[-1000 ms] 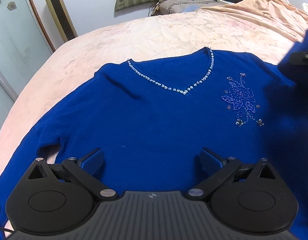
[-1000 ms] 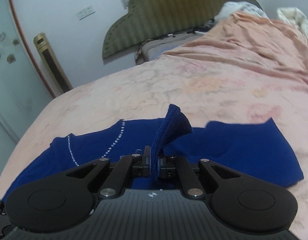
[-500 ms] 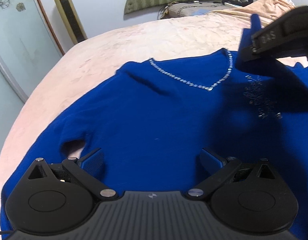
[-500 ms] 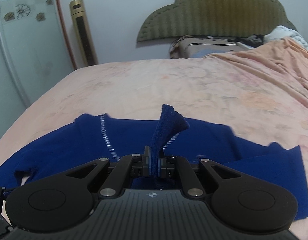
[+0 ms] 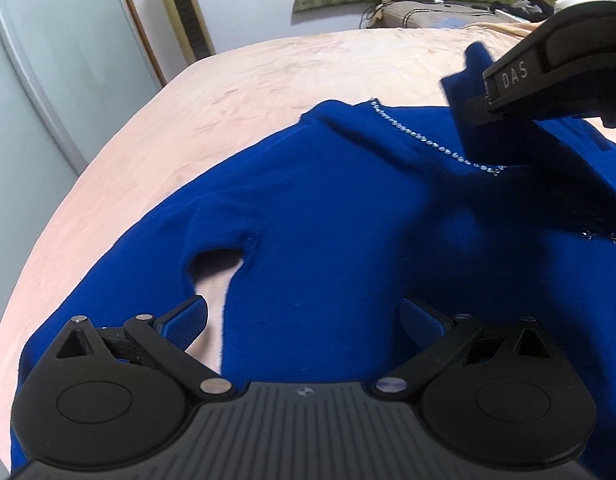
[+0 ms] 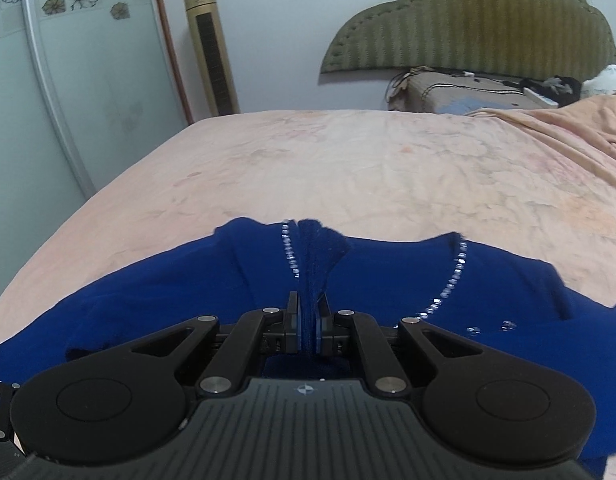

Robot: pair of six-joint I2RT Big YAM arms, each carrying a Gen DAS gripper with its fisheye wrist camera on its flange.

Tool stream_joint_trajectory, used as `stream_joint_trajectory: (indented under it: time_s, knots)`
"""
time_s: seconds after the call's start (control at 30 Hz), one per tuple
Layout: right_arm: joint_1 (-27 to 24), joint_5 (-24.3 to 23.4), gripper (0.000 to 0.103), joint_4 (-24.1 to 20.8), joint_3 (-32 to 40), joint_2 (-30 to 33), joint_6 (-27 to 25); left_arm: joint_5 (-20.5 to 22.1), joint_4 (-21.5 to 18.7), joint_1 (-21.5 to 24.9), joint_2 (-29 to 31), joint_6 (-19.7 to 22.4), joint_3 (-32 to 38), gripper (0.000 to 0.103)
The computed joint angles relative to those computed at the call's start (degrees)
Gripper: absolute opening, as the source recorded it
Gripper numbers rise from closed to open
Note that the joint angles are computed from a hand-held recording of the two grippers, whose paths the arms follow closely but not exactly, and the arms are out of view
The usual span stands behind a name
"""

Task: Fold small clothes
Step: 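Lay the sleeve on the sweater body and open the right tool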

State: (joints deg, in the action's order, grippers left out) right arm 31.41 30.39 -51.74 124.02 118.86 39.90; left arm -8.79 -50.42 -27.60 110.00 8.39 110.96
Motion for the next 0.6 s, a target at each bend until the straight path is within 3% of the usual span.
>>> stream_joint_trajectory:
  time_s: [0.43,0.6]
  knots:
    - [0.6,-3.4,0.012,-3.2,15.2,9.4,-2.9,-0.3,0.3,1.9,-2.0,-0.4,-2.3,0.103]
    - [0.2,-6.6,0.012,-1.4,17.9,11.4,-1.9,-1.0,1.1,2.8,-4.0,-1.2,-4.6,0.103]
